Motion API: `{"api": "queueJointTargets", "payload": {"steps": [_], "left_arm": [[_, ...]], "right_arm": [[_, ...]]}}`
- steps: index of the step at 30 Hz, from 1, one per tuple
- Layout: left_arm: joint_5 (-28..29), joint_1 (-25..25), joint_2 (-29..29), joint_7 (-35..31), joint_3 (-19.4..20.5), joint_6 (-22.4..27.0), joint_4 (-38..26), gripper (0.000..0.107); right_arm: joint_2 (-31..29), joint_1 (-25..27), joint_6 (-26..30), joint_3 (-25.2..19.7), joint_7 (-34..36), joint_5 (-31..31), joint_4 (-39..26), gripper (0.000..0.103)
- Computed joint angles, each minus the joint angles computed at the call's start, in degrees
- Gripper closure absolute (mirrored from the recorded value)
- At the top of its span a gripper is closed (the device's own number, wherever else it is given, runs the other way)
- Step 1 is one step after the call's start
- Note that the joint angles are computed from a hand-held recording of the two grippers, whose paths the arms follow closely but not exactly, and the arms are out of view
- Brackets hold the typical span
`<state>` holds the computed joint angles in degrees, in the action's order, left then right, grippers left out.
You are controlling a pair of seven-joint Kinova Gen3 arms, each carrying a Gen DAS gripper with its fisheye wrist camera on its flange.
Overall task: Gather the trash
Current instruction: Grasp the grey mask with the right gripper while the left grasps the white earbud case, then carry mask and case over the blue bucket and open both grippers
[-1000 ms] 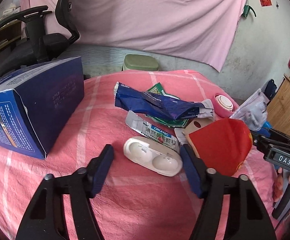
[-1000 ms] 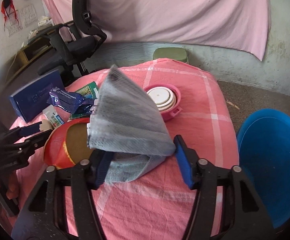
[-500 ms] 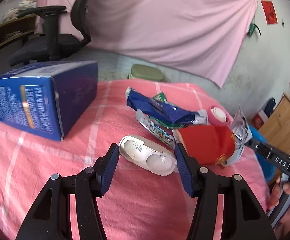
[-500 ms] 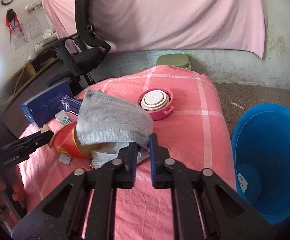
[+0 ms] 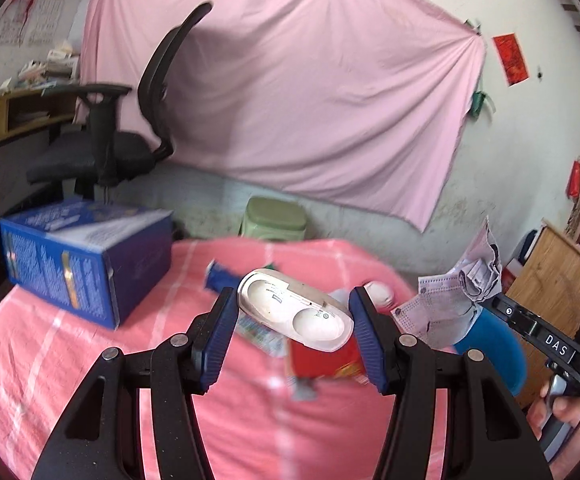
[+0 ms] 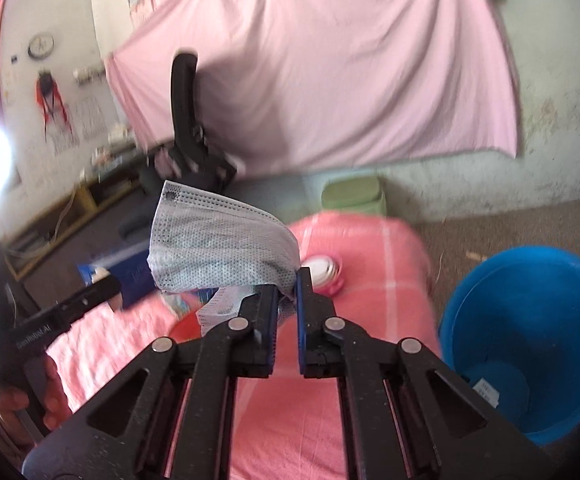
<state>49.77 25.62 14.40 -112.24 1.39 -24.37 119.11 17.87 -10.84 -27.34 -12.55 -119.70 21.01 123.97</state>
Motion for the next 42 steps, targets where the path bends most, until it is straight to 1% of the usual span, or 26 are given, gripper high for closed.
{"api": "queueJointTargets", "payload": {"steps": [3, 7, 8, 9, 11, 13, 14, 15, 17, 19, 21, 22, 23, 24, 25, 27, 29, 30, 32, 34, 36, 37, 39, 42], "left_arm": [[-0.1, 1.8, 0.0, -0.2, 1.0, -3.7, -0.7, 0.056], [-1.2, 3.9, 0.7, -1.0, 3.0, -8.5, -2.6, 0.056], [-1.3, 4.3, 0.9, -1.5, 3.4, -9.2, -3.1, 0.056], [-2.0, 4.6, 1.1, -1.4, 3.8, -9.9, -3.6, 0.056], [-3.4, 5.9, 1.6, -1.7, 3.5, -10.2, -5.3, 0.056], [-4.5, 6.5, 2.5, -2.4, 3.9, -10.3, -7.0, 0.056], [-5.3, 7.0, 3.0, -2.4, 3.6, -9.9, -7.9, 0.056], [-6.3, 8.3, 3.5, -2.0, 2.3, -9.4, -8.8, 0.056], [-8.4, 12.9, 4.8, -0.5, -2.7, -7.2, -11.2, 0.056], [-11.3, 17.0, 6.4, 2.3, -8.0, -3.9, -13.6, 0.056], [-14.7, 20.7, 8.4, 6.2, -13.3, 0.5, -16.7, 0.056], [-16.4, 22.1, 9.6, 8.5, -15.4, 2.8, -18.4, 0.056], [-18.3, 22.6, 10.9, 10.9, -16.5, 5.2, -20.3, 0.056], [-20.2, 22.5, 11.9, 13.2, -16.8, 7.5, -22.1, 0.056], [-21.4, 21.5, 13.1, 14.7, -16.1, 9.8, -24.1, 0.056], [-23.1, 18.6, 15.4, 17.4, -13.1, 14.5, -28.2, 0.056], [-23.1, 15.9, 17.9, 18.3, -10.3, 19.2, -32.6, 0.056], [-21.9, 15.6, 19.4, 17.8, -10.2, 21.5, -35.0, 0.056], [-22.4, 15.8, 22.2, 19.6, -11.3, 26.1, -39.6, 0.056], [-25.8, 16.8, 24.9, 24.2, -13.3, 30.8, -44.2, 0.056], [-29.2, 16.9, 27.7, 28.2, -13.9, 35.5, -49.1, 0.056], [-29.6, 16.7, 28.9, 29.0, -14.0, 37.8, -51.5, 0.056], [-27.7, 17.0, 31.4, 28.6, -15.4, 42.5, -55.7, 0.056], [-20.7, 18.5, 34.1, 25.4, -20.3, 48.7, -60.0, 0.056]], "right_arm": [[-2.2, 0.2, -7.0, 0.5, 4.9, -6.7, 3.9, 0.073], [-4.1, -2.3, -16.3, 3.1, 9.9, -14.2, 8.4, 0.073], [-4.6, -4.2, -18.6, 4.9, 11.0, -16.5, 9.6, 0.073], [-4.9, -5.2, -21.0, 5.6, 12.3, -18.8, 10.7, 0.073], [-5.1, -6.2, -25.3, 6.0, 14.4, -22.8, 12.5, 0.073], [-5.3, -7.0, -28.4, 6.2, 16.2, -26.2, 13.9, 0.073], [-5.7, -7.3, -29.7, 6.4, 17.1, -27.9, 14.8, 0.073], [-5.8, -7.3, -30.6, 6.6, 17.6, -29.1, 15.3, 0.073], [-6.1, -7.4, -31.9, 6.9, 18.4, -31.6, 16.4, 0.073], [-6.2, -6.6, -31.5, 7.3, 18.3, -32.6, 16.5, 0.073], [-6.6, -5.8, -30.1, 7.9, 18.0, -33.8, 16.7, 0.073], [-6.7, -5.7, -29.0, 8.1, 18.4, -35.0, 16.6, 0.073], [-6.6, -5.2, -27.4, 8.5, 18.4, -35.6, 16.3, 0.073], [-6.4, -4.2, -25.9, 8.9, 17.9, -35.3, 16.0, 0.073], [-6.0, -3.5, -23.6, 9.4, 17.5, -35.6, 15.3, 0.073], [-5.8, -1.7, -18.9, 10.2, 16.7, -35.2, 14.0, 0.073], [-5.2, 0.2, -14.2, 10.8, 15.4, -34.2, 12.4, 0.073], [-4.5, 1.1, -11.9, 11.1, 14.8, -33.8, 11.5, 0.073], [-3.6, 2.8, -8.1, 11.7, 13.8, -32.5, 10.1, 0.072], [-2.1, 5.1, -5.3, 11.8, 11.7, -29.8, 8.8, 0.071], [-0.5, 6.8, -1.8, 11.9, 10.3, -28.0, 6.8, 0.07], [0.0, 7.3, -0.3, 11.9, 9.8, -27.6, 6.0, 0.07], [1.2, 9.1, 2.9, 11.2, 8.0, -25.5, 4.3, 0.069], [2.4, 11.3, 5.6, 10.4, 6.0, -22.7, 3.0, 0.067]]}}
